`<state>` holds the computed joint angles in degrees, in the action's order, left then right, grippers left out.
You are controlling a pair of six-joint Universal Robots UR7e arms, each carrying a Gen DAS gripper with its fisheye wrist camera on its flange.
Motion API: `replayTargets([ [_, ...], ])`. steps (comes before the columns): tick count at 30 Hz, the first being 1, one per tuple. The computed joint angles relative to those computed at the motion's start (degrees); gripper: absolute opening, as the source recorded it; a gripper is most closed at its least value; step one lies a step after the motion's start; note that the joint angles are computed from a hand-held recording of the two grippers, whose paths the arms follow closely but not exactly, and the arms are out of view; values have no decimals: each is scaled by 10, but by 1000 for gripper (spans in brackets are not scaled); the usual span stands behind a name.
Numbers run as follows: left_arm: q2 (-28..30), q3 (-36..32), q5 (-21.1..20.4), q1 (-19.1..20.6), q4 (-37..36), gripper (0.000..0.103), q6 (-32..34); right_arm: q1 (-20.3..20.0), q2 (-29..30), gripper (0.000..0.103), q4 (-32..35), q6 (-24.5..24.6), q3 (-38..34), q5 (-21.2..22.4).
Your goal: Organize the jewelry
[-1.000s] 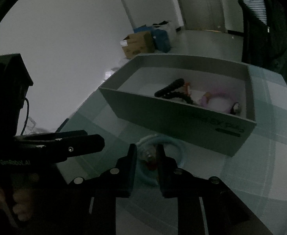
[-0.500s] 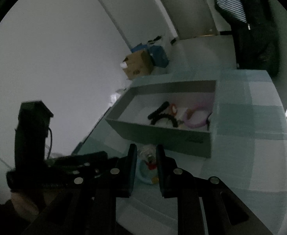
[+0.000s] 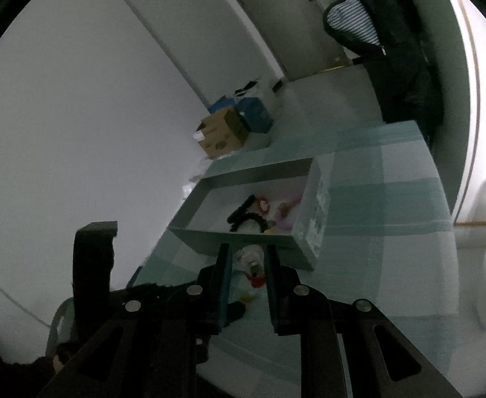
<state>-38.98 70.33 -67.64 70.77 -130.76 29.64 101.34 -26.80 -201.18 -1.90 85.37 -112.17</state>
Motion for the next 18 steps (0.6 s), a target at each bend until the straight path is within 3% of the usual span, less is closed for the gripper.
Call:
replayTargets([
  [6,6,34,53,-11,-81,63,39,-1,-11,18,-23,4,19,6],
  [11,7,36,47,-10,-85,61,43,-1,-18,18,-36,9,34,9],
  [12,6,37,45,-9,-85,54,45,-1,-20,18,-38,9,37,8],
  [18,-2,38,35,-9,-69,53,42,-2,-25,19,-52,18,47,11],
])
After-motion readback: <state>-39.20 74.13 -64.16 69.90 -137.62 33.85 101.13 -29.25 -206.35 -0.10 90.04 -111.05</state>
